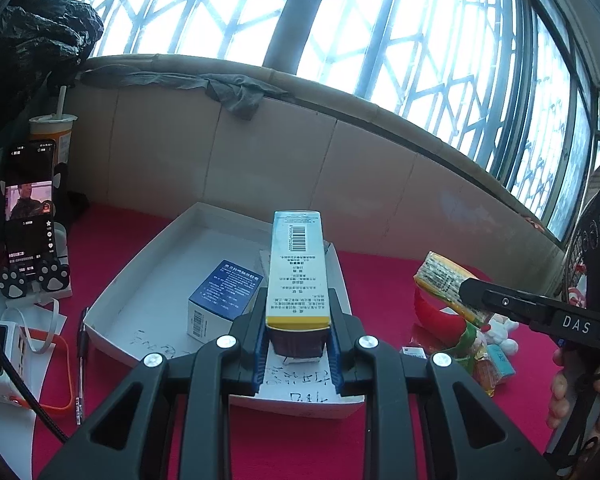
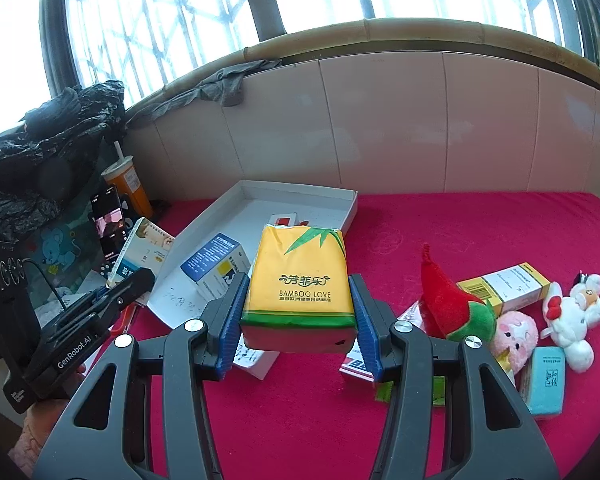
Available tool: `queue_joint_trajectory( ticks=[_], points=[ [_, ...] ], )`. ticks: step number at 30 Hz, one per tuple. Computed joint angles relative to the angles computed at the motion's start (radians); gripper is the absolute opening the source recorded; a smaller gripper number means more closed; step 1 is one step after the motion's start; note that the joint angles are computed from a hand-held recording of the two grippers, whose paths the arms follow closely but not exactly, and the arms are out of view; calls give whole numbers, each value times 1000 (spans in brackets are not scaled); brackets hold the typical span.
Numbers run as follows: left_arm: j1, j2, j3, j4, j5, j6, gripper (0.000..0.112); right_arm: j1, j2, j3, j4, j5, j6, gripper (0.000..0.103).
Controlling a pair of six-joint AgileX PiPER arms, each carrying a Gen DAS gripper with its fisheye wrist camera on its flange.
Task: Organize objects
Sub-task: 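Carry the barcode box and yellow tissue pack over the white tray with both tools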
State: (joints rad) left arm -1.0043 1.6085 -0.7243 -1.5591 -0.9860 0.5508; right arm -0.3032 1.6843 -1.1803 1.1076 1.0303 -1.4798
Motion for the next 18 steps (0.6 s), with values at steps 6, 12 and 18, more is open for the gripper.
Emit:
queue_joint_trajectory(
  ticks=[6, 12, 18],
  points=[
    [10, -19, 8, -1, -2, 7, 24, 30, 0, 6, -3, -13, 10, 49],
    [14, -22, 12, 3, 3, -1, 24, 42, -3, 20, -6, -19, 12, 49],
    [21, -3, 3, 15, 22, -11, 24, 41, -6, 29, -5, -22, 6, 49]
  ],
)
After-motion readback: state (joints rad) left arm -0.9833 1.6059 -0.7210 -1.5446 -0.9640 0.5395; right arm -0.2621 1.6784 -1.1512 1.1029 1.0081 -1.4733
